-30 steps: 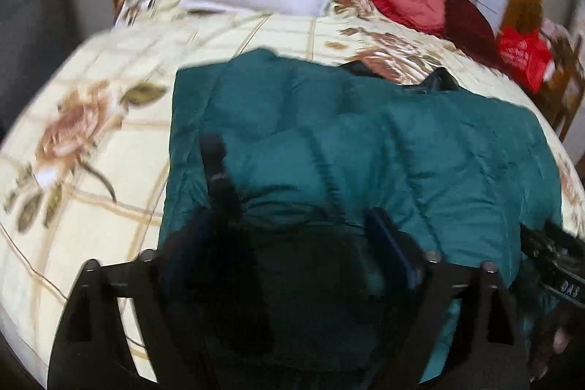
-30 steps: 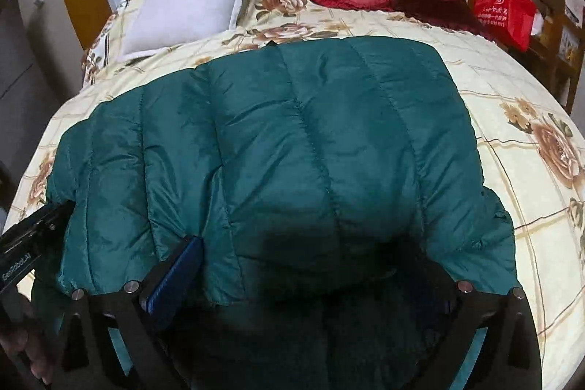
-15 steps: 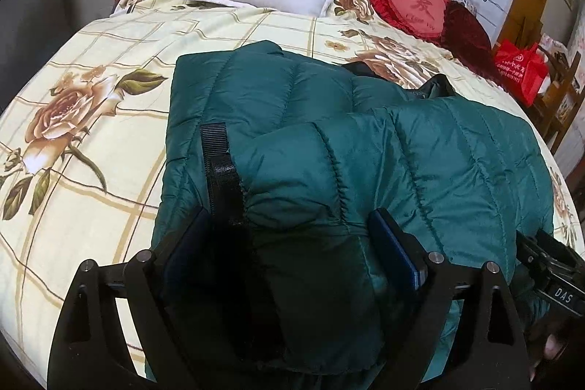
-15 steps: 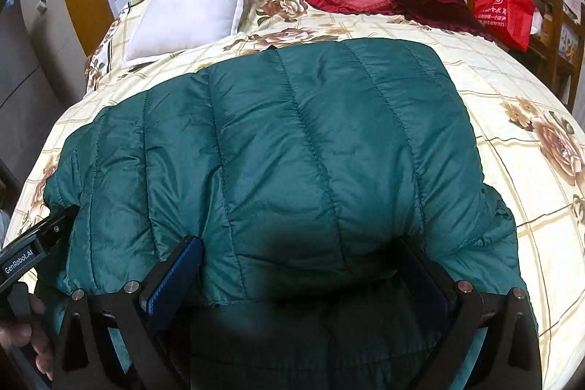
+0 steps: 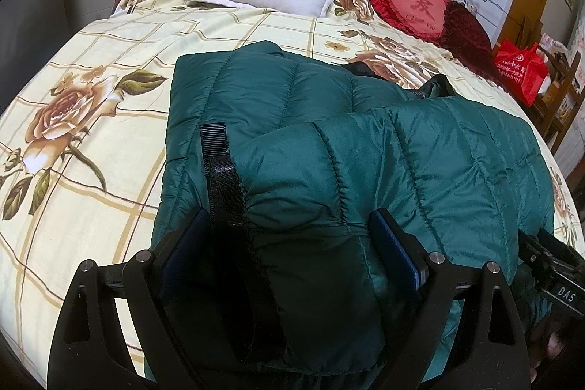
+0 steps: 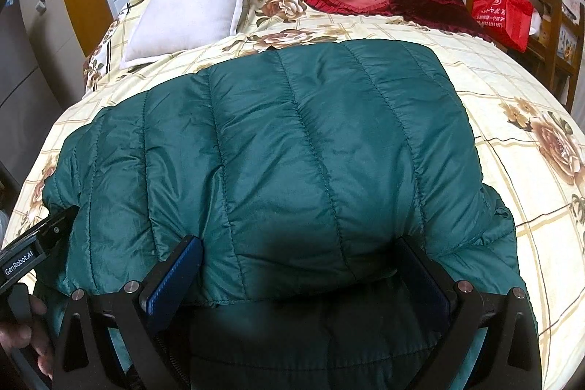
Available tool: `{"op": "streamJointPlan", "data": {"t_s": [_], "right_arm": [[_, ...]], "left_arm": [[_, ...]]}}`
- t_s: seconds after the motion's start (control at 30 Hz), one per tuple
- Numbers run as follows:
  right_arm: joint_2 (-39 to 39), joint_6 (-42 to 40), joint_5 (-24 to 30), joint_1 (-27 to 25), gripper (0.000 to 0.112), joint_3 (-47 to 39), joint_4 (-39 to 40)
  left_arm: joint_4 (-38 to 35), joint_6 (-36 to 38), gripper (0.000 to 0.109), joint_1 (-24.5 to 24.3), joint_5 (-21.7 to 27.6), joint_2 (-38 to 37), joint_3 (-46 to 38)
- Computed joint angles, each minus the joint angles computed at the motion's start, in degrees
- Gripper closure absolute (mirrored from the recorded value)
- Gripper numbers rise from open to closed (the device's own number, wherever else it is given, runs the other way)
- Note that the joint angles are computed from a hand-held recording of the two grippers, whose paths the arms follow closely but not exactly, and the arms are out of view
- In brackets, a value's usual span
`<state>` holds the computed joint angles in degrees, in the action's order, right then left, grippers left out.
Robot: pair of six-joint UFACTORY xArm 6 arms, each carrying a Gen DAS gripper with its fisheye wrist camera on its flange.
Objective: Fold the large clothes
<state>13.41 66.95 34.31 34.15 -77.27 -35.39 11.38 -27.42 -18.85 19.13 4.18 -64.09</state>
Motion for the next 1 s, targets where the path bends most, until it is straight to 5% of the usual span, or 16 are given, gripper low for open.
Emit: {"op": "streamJointPlan", "data": {"t_s": [0.4, 0.57, 0.77, 1.0], "right_arm": [[-9.71, 8.77, 1.63, 2.23, 0.009, 6.34, -10.60], [-20.16, 13.32, 7.50, 5.74, 0.009, 14.58, -15.14], [-32.24, 13.28, 18.59, 11.47, 0.009, 24.65, -15.30], [-50.45, 10.69, 25.98, 15.82, 0.009, 37.59, -12.49]], "left_arm": [[-4.63, 3.76, 0.019, 1.08, -0.10, -6.81, 4.44], [1.99, 0.84, 0.019, 2.97, -1.29, -17.20, 13.35], [2.19, 6.56, 0.019, 5.80, -2.69, -33.42, 27.43], [-16.03, 24.34, 0.019, 10.64, 2.01, -48.28, 37.97]]}}
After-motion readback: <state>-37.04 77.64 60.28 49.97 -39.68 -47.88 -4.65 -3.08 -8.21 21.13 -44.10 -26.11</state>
